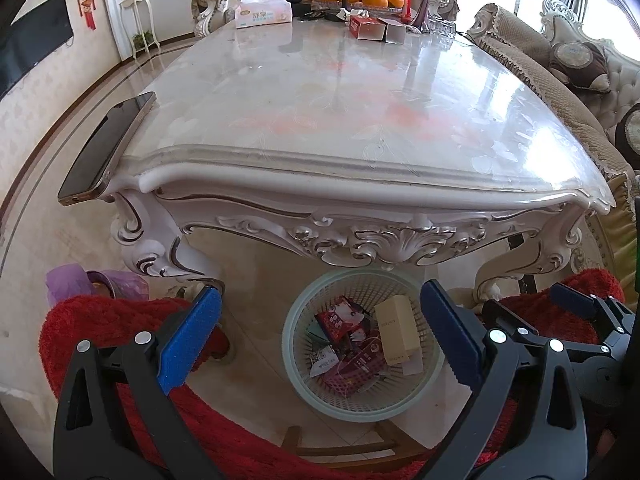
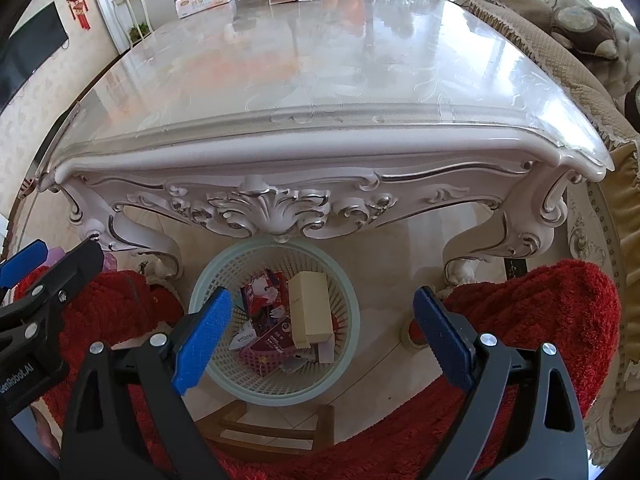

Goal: Collect trash

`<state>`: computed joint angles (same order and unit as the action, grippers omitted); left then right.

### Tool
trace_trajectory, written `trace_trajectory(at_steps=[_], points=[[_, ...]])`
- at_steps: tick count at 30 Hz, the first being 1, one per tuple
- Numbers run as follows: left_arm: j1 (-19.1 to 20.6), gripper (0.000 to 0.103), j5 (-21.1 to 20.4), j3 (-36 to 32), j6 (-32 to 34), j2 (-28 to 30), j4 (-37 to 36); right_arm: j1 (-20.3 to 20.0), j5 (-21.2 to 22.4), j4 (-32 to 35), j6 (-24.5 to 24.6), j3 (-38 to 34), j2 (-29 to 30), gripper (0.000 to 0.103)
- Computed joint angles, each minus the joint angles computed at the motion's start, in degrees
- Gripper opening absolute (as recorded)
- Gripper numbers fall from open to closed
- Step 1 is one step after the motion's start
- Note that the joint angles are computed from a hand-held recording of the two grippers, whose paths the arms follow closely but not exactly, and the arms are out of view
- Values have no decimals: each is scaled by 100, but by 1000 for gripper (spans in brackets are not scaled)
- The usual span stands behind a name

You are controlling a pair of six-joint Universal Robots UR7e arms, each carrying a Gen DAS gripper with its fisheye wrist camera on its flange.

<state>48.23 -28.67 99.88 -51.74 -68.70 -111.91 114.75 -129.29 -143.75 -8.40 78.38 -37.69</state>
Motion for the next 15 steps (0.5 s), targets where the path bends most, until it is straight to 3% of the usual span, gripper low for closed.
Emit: trace_trajectory(at_steps=[15], points=[[-24, 97, 47, 49, 7, -57, -78, 16, -31, -150, -61, 29, -22, 88]])
